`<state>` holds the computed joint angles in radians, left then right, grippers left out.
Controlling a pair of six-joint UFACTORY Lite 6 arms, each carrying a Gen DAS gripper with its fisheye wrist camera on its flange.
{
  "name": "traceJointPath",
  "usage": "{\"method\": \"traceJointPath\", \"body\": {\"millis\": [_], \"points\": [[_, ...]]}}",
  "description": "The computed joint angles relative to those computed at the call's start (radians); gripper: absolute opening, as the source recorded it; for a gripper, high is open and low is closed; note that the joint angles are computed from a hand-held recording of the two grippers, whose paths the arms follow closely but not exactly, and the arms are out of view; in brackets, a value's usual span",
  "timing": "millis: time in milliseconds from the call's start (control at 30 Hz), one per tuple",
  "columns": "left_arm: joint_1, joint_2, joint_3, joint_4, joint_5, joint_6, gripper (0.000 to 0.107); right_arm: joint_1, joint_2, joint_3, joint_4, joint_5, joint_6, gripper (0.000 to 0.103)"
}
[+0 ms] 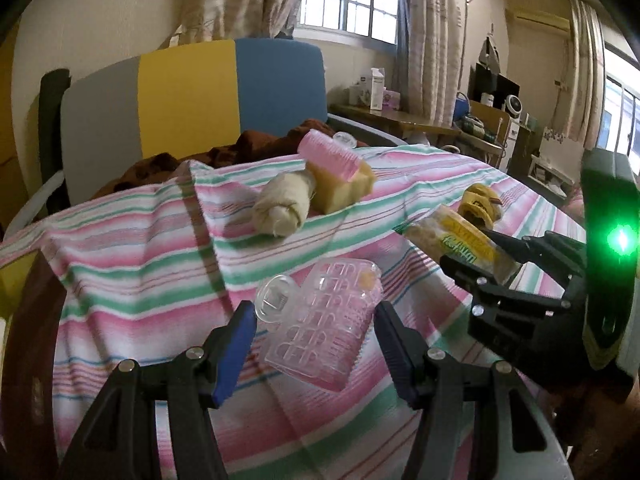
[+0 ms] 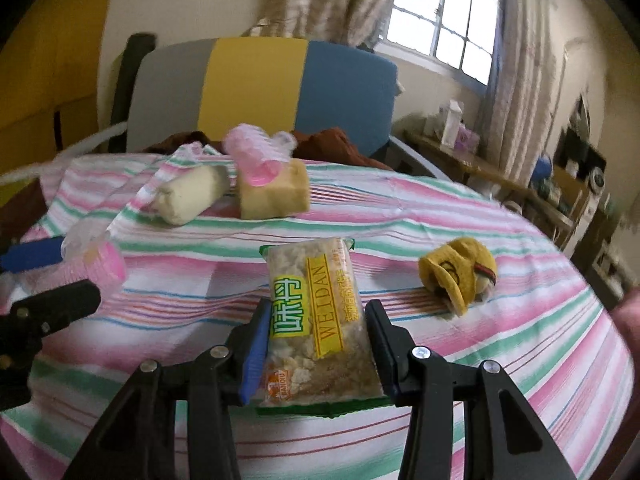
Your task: Organize objects
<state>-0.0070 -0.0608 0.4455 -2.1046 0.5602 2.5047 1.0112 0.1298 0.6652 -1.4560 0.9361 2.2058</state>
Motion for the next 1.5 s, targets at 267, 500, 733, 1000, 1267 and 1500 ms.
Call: {"method": "traceJointPath", "body": {"millis": [267,500,733,1000,1267,1500], "points": [[0.11,-0.029,-0.041,0.096,0.051,-0.054,0.062,0.071,0.085,0.081,0.072,0.022,-0.078,0.047],[0.243,-0.005,-0.042,0.259,0.087,-0.135,0.062,0.076,-0.003,0.056,0.178,-0.044,-0.002,0.047],[0.433,-0.091,-0.111,0.488,0.199,-0.186,0.062,0.179,0.037,0.218,0.341,0.044,-0.063,0.047],[0.76,-0.102,-0.024,0.865,0.41,-0.411,0.062,0.298,0.156,0.44,0.427,0.118,-0.152,0.047],[1.047,-0.072,0.111,1.067,0.658,-0.436,0.062,0.333,0.269,0.618,0.434,0.083,-0.169,0.047],[1.203,-0.02,0.219,1.11,0.765,-0.398,0.062,0.371,0.366,0.787,0.448,0.107,-0.199,0.047]]}}
